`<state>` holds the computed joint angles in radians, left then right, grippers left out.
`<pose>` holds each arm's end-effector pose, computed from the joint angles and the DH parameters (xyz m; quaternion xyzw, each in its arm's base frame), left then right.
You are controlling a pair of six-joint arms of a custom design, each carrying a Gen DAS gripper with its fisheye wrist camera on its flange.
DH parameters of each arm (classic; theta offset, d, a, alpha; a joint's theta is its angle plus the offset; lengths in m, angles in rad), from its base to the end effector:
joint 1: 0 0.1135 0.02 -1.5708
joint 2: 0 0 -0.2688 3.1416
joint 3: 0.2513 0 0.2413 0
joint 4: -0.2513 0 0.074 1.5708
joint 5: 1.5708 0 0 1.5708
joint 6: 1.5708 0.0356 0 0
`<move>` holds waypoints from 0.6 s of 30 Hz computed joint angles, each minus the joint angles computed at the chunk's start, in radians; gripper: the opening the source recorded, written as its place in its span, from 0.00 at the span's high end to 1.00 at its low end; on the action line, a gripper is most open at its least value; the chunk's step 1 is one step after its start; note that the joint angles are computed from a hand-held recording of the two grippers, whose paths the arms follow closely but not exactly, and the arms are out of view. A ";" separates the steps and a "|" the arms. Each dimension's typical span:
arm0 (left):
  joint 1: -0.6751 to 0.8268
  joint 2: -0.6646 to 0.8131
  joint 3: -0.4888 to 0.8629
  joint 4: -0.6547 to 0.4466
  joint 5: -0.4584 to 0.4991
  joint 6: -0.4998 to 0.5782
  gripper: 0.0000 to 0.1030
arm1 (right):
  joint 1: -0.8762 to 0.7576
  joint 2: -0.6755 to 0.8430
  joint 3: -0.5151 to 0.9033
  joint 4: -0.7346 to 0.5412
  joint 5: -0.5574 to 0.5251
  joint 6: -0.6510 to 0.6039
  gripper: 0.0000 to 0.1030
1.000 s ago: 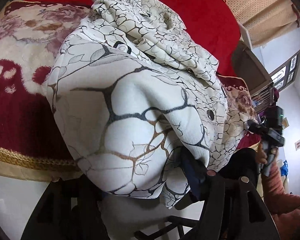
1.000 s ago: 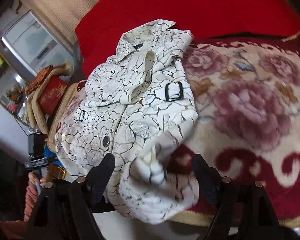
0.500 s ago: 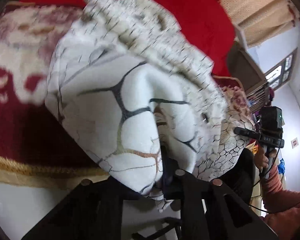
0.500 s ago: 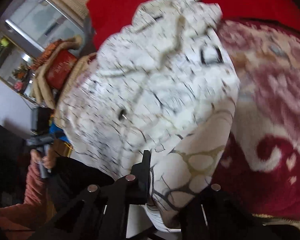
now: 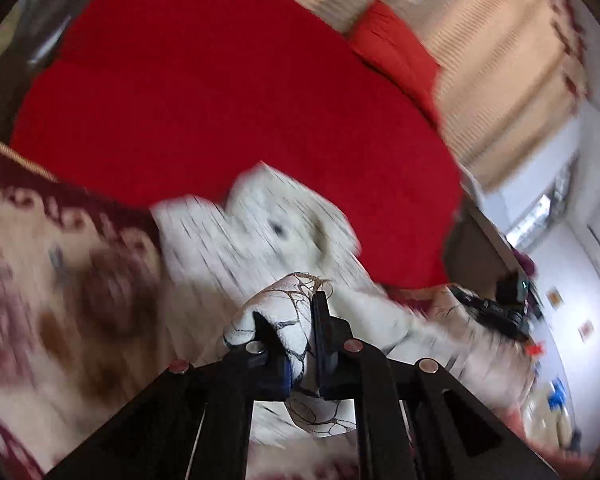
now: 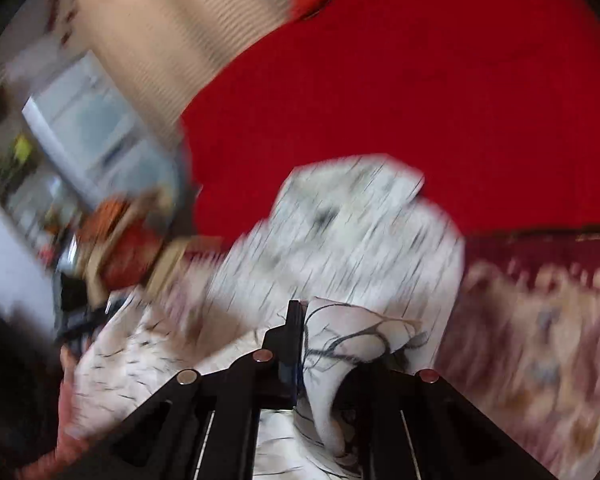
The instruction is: Fold large clothes
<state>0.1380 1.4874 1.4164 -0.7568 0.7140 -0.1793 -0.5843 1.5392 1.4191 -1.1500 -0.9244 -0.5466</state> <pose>0.3036 0.0186 0.3503 -0.0127 0.8821 -0.3326 0.3333 0.2484 -0.1302 0.3226 -0.0501 0.8861 0.3004 0.3494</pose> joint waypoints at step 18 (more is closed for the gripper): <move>0.090 0.352 -0.129 0.678 -0.077 -0.583 0.21 | -0.043 0.626 0.151 0.822 -0.168 0.963 0.21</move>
